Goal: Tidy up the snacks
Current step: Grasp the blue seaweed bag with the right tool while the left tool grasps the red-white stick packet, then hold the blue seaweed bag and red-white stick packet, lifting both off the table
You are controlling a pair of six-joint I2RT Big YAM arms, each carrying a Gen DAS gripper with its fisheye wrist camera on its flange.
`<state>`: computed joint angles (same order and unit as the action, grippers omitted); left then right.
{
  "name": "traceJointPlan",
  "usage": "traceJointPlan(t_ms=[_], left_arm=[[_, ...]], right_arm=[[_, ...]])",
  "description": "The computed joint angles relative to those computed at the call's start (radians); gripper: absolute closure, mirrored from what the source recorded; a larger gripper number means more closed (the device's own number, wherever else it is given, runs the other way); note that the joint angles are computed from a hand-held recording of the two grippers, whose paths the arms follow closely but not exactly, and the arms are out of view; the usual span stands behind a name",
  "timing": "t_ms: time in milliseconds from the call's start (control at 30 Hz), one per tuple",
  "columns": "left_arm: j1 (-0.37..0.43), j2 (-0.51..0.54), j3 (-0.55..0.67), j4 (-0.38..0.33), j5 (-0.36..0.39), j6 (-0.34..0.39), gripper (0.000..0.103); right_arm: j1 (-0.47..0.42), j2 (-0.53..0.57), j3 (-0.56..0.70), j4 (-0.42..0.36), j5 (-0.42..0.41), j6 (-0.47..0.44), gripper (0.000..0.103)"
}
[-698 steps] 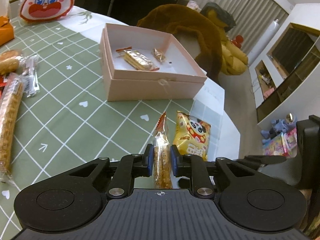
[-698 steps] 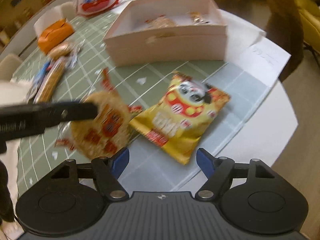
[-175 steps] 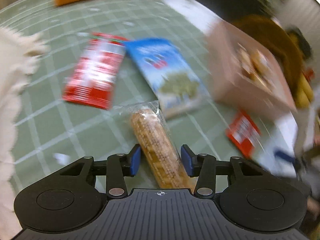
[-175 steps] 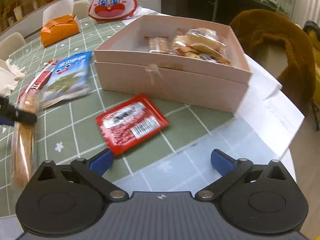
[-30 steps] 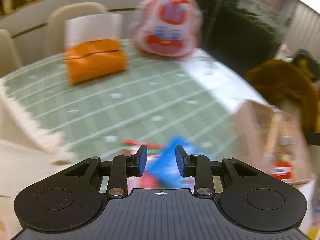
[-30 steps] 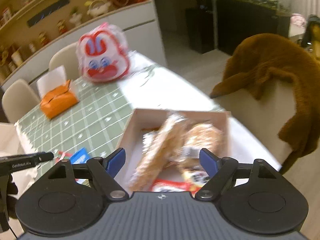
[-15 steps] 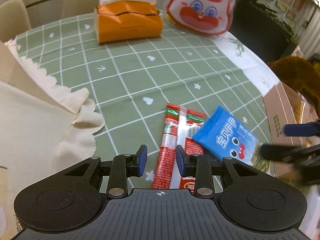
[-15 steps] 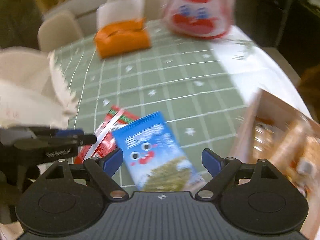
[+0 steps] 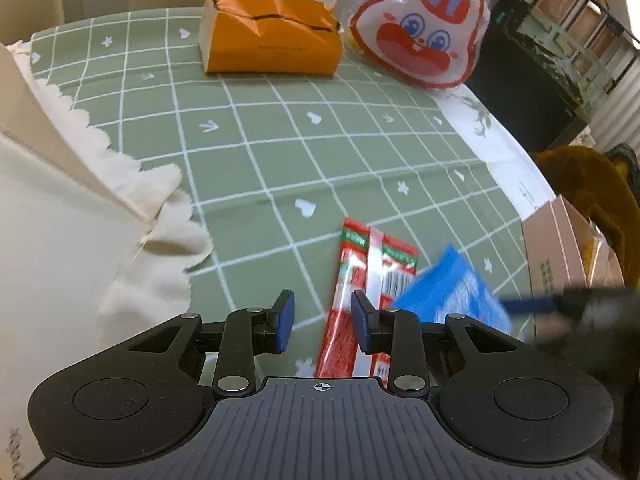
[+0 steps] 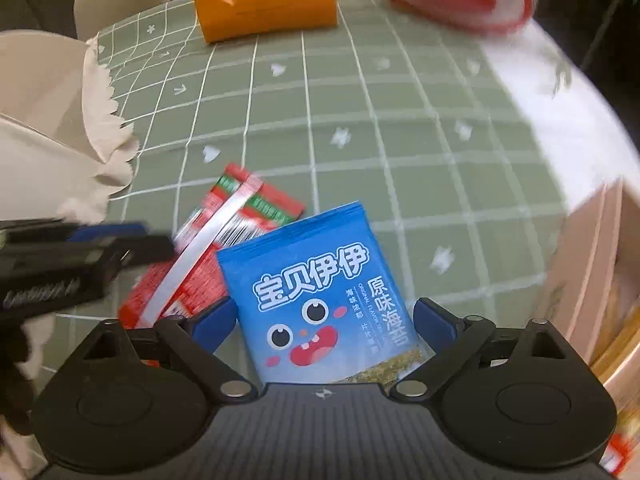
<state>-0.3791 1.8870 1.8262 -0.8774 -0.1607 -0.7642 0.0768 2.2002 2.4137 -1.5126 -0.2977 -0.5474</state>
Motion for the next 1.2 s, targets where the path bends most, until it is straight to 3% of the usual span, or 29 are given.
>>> traceJointPlan(t_ms=[33, 133, 167, 267, 467, 567, 700, 933, 1067, 1200], left_arm=[[0.0, 0.01, 0.013, 0.0, 0.001, 0.007, 0.068], [-0.006, 0.041, 0.057, -0.016, -0.006, 0.046, 0.068], [-0.01, 0.051, 0.073, -0.026, -0.013, 0.062, 0.068], [-0.025, 0.074, 0.111, -0.052, -0.02, 0.118, 0.066], [-0.074, 0.088, 0.139, -0.088, -0.062, 0.254, 0.066], [-0.101, 0.09, 0.148, -0.109, -0.07, 0.32, 0.066], [-0.137, 0.092, 0.16, -0.137, -0.059, 0.382, 0.066], [-0.192, 0.075, 0.135, -0.128, 0.014, 0.387, 0.064], [-0.248, 0.051, 0.119, -0.123, -0.1, 0.4, 0.064], [-0.284, 0.097, 0.201, -0.215, -0.096, 0.446, 0.062]], right_arm=[[-0.006, -0.014, -0.031, 0.006, -0.016, 0.015, 0.005], [-0.023, -0.127, -0.227, 0.12, -0.023, 0.023, 0.01], [-0.028, -0.164, -0.284, 0.151, -0.021, 0.018, 0.015], [-0.054, -0.265, -0.43, 0.203, -0.042, -0.019, 0.017], [-0.132, -0.391, -0.596, 0.212, -0.118, -0.048, 0.017], [-0.178, -0.445, -0.668, 0.265, -0.123, -0.045, 0.017], [-0.244, -0.465, -0.705, 0.312, -0.096, -0.015, 0.017], [-0.332, -0.478, -0.743, 0.373, -0.073, 0.058, 0.016], [-0.353, -0.475, -0.761, 0.392, -0.05, 0.098, 0.014], [-0.358, -0.508, -0.83, 0.486, -0.024, 0.136, 0.008]])
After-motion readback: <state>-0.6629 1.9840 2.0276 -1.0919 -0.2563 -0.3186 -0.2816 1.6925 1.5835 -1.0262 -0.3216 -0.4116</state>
